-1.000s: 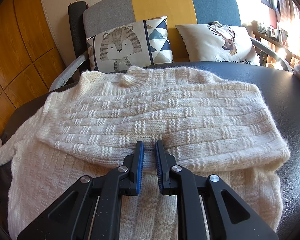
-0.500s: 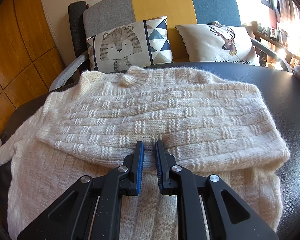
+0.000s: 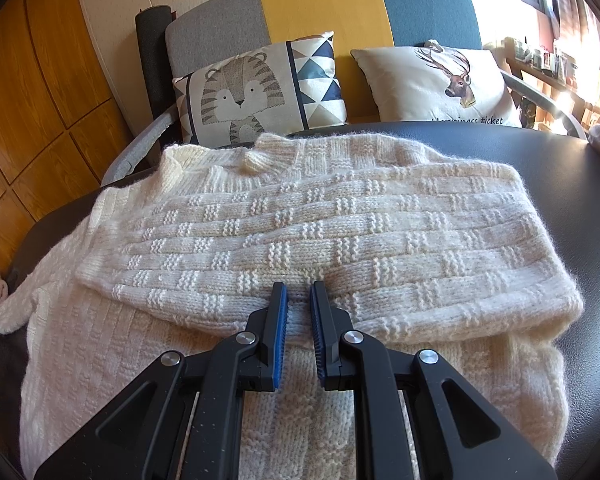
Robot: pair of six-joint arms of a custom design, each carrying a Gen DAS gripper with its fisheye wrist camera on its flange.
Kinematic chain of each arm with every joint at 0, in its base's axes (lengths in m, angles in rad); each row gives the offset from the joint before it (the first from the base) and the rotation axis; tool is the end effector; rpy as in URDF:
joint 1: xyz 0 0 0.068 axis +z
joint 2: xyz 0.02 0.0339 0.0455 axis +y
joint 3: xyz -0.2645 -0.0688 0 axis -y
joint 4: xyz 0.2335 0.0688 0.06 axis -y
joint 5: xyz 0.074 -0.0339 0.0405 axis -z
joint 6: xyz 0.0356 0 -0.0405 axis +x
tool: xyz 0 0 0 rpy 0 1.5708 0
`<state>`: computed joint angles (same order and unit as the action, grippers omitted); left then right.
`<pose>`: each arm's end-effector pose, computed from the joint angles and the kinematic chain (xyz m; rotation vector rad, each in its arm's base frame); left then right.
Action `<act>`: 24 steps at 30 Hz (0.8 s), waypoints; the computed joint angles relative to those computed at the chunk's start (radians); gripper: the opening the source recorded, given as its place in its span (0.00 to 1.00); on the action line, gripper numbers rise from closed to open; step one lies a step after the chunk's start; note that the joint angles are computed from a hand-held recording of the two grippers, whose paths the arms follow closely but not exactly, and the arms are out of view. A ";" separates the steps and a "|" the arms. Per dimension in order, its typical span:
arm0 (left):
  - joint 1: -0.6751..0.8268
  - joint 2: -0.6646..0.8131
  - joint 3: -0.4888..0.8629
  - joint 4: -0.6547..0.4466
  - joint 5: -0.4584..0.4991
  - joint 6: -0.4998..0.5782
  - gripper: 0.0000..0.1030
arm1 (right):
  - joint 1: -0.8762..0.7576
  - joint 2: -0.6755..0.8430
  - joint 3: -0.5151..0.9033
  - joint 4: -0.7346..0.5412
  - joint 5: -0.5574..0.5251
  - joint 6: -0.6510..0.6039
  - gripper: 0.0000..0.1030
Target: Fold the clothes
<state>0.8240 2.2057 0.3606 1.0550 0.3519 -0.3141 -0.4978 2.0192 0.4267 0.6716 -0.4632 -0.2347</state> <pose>0.1768 0.1729 0.0091 -1.0975 2.0280 -0.1570 0.2304 -0.1071 0.0328 0.1241 2.3729 0.2358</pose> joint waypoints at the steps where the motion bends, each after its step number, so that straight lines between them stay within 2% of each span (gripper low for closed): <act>1: -0.005 -0.022 -0.013 0.007 0.001 0.005 0.07 | 0.000 0.000 0.000 0.000 -0.001 0.000 0.13; 4: -0.032 -0.113 -0.052 0.013 0.011 0.001 0.07 | -0.002 0.000 -0.001 0.001 -0.002 -0.001 0.13; 13: -0.169 -0.401 -0.090 -0.083 0.060 0.000 0.07 | -0.021 0.004 0.011 -0.019 -0.036 0.002 0.13; 17: -0.286 -0.550 -0.075 -0.195 0.024 0.017 0.07 | -0.027 0.007 0.014 -0.022 -0.048 0.005 0.13; 24: -0.609 -0.697 -0.079 -0.273 -0.082 0.026 0.07 | -0.044 0.013 0.025 -0.036 -0.080 0.010 0.13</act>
<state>0.2154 1.5087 0.2820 0.7817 0.2700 -0.2885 -0.5419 2.0325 0.4512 0.6356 -0.5433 -0.2242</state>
